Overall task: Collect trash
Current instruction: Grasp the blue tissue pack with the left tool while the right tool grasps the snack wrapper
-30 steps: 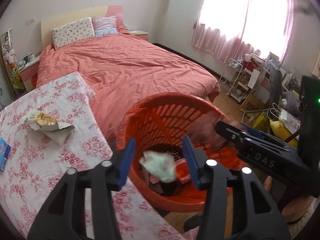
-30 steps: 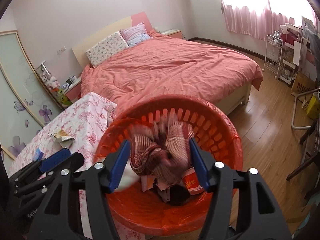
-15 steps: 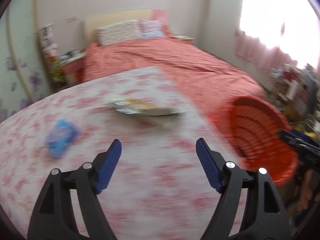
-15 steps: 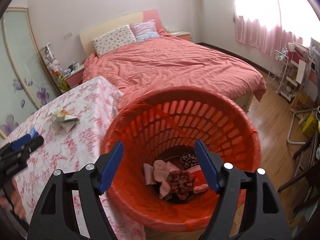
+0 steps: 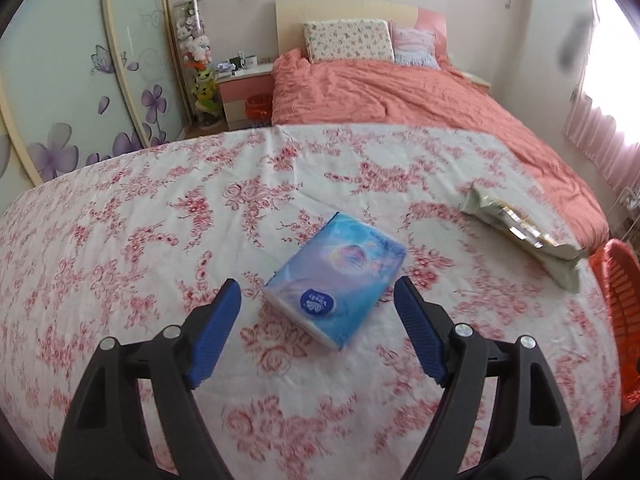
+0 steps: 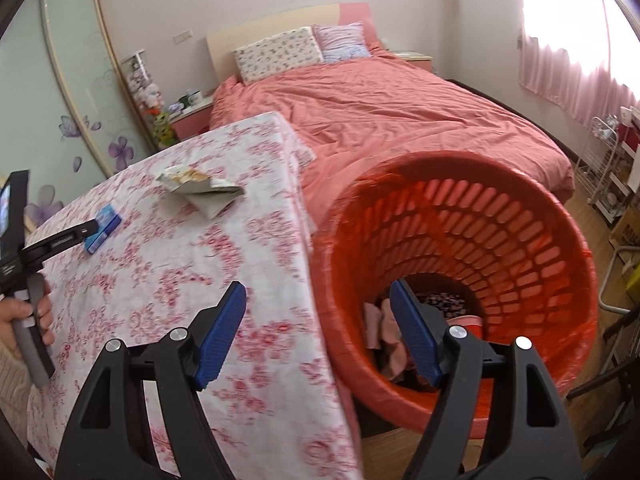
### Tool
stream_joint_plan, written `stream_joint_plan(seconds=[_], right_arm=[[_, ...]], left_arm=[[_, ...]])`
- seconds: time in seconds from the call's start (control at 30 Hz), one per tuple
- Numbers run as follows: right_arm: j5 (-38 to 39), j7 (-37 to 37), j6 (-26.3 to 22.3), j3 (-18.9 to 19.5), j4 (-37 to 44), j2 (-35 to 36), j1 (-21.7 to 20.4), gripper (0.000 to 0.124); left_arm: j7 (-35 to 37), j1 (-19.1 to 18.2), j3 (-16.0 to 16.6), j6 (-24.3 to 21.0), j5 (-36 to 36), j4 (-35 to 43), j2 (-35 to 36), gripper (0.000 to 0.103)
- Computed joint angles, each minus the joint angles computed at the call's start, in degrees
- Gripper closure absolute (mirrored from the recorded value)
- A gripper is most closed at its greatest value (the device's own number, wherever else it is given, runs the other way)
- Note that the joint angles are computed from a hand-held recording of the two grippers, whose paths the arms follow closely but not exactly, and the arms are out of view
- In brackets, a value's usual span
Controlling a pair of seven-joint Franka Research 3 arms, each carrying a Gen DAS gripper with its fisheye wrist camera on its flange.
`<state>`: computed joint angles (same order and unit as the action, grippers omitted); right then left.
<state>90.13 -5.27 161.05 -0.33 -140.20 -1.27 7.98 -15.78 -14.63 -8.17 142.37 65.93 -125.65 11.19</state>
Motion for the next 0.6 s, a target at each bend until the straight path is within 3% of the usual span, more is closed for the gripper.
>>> stream_joint_plan(seconds=[0.17, 0.2, 0.3, 0.5, 0.6], right_arm=[[-0.8, 1.0, 0.3, 0.9, 0.1, 0.2, 1.0, 0.05], [-0.8, 1.1, 0.2, 0.9, 0.1, 0.2, 1.2, 0.05], [-0.9, 1.0, 0.3, 1.4, 0.1, 0.2, 1.9, 0.05], [-0.1, -0.7, 1.7, 2.8, 2.1, 1.7, 4.1, 0.049], [2.9, -2.9, 4.2, 4.0, 5.3, 4.1, 5.5, 0.039]], left_arm=[[6.1, -0.3, 0.2, -1.8, -3.2, 4.0, 3.7, 0.026], [7.6, -0.2, 0.4, -1.5, -4.0, 4.6, 4.3, 0.031], [7.1, -0.6, 1.1, -1.2, -4.5, 4.7, 4.4, 0.034], [4.9, -1.0, 0.3, -2.7, -6.1, -1.6, -0.5, 0.035], [1.9, -1.0, -0.9, -4.7, -6.6, -6.3, -4.3, 0.034]])
